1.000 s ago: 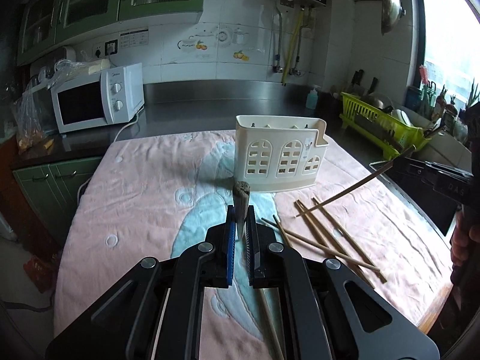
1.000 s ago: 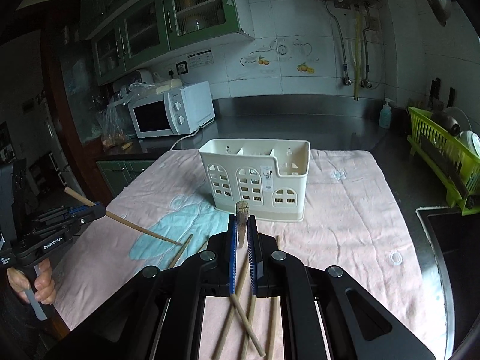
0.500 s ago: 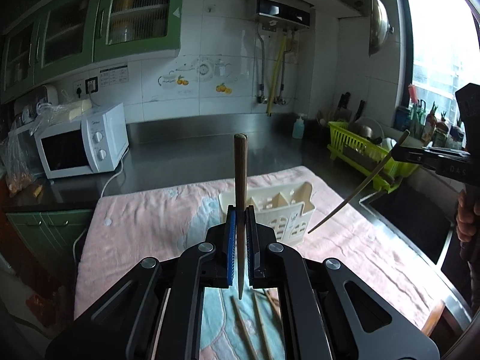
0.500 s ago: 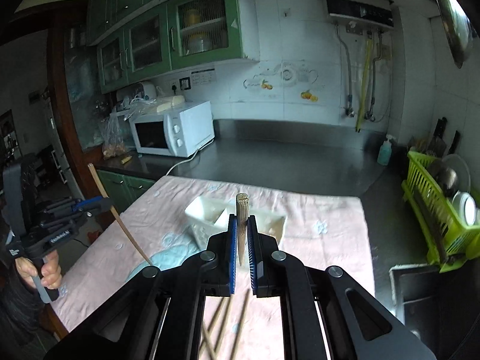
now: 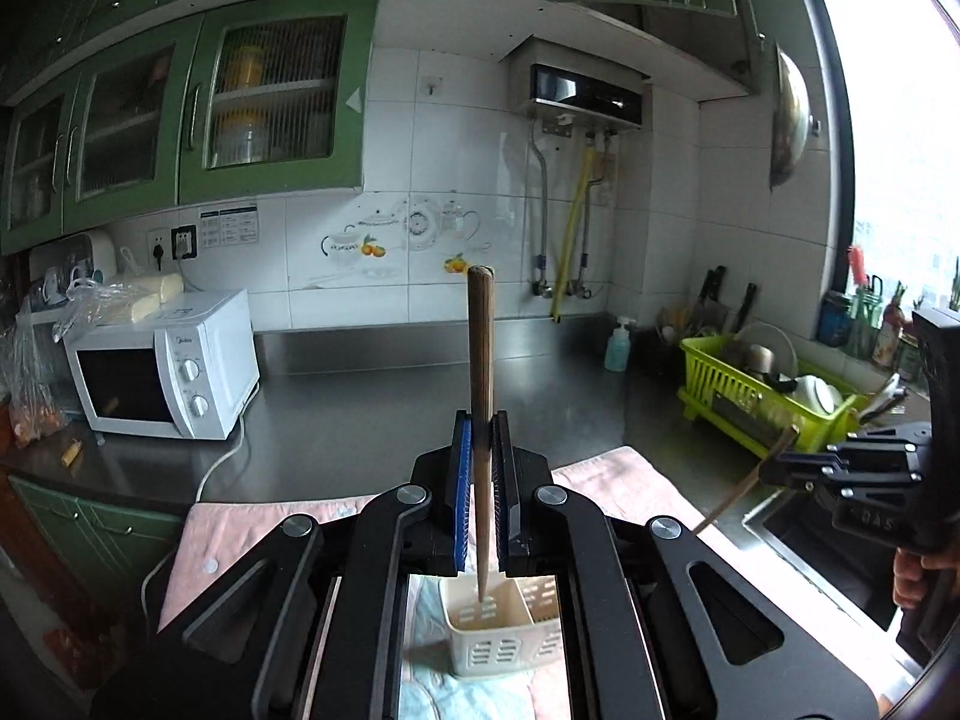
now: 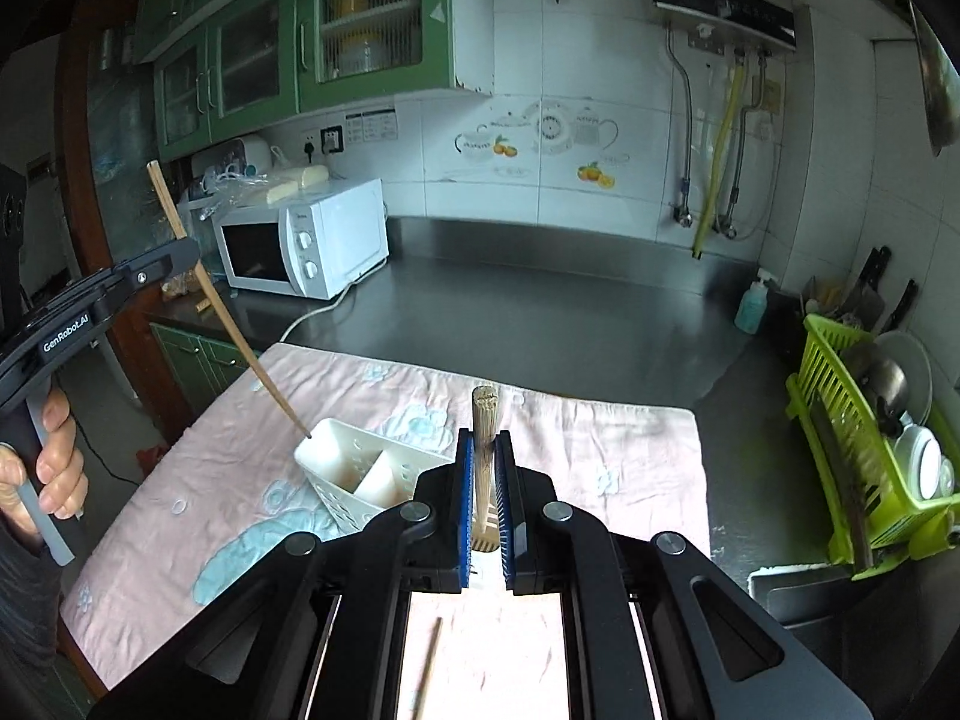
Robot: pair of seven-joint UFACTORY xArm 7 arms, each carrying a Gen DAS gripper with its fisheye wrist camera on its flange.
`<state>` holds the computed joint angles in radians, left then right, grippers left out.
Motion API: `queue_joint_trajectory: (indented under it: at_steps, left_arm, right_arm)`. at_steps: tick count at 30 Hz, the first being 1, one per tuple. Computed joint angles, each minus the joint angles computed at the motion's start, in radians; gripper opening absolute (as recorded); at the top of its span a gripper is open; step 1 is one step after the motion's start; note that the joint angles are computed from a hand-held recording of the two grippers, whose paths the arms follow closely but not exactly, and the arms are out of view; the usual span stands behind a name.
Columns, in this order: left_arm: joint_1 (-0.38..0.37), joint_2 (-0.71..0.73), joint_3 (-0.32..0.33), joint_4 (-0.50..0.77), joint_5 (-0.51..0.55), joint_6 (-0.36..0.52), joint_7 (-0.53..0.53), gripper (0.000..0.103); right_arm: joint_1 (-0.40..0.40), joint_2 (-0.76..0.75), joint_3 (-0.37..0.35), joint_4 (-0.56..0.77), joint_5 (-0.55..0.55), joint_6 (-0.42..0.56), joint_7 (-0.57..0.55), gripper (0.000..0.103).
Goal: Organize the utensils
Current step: 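Lift both held chopsticks upright and lower them into the white holder, then open both grippers to release the chopsticks into the holder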
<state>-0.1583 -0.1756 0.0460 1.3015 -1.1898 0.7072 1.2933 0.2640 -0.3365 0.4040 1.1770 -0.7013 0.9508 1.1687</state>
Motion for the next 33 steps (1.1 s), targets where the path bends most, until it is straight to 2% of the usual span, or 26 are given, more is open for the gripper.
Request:
queue_joint_trajectory:
  at_steps: [5, 10, 17, 24, 25, 26, 28, 30, 33]
  left_arm:
    - [-0.007, 0.070, -0.036, 0.025, 0.048, -0.049, -0.040, 0.005]
    - [0.011, 0.139, -0.065, 0.059, 0.151, -0.025, -0.132, 0.005]
    - [0.034, 0.193, -0.099, 0.058, 0.240, -0.023, -0.174, 0.005]
    - [0.053, 0.226, -0.114, 0.069, 0.283, -0.008, -0.212, 0.007]
    - [0.053, 0.224, -0.118, 0.063, 0.289, -0.023, -0.218, 0.008]
    - [0.058, 0.225, -0.118, 0.067, 0.275, -0.006, -0.209, 0.008]
    - [0.061, 0.219, -0.120, 0.061, 0.264, -0.011, -0.197, 0.010]
    - [0.066, 0.214, -0.118, 0.062, 0.248, 0.006, -0.193, 0.017]
    - [0.075, 0.189, -0.107, 0.049, 0.223, 0.017, -0.174, 0.026]
  right_arm:
    - [0.000, 0.024, -0.036, -0.037, 0.029, -0.057, -0.009, 0.007]
    - [0.005, 0.059, -0.054, -0.052, 0.043, -0.095, -0.015, 0.007]
    - [0.015, 0.089, -0.072, -0.066, 0.042, -0.136, 0.001, 0.007]
    - [0.016, 0.097, -0.081, -0.064, 0.020, -0.148, 0.033, 0.007]
    - [0.015, 0.097, -0.082, -0.063, 0.017, -0.148, 0.038, 0.010]
    - [0.014, 0.097, -0.082, -0.062, 0.011, -0.144, 0.043, 0.017]
    - [0.011, 0.093, -0.076, -0.059, -0.007, -0.126, 0.058, 0.025]
    - [0.010, 0.085, -0.069, -0.057, -0.027, -0.106, 0.072, 0.026]
    - [0.009, 0.052, -0.051, -0.069, -0.059, -0.083, 0.113, 0.034]
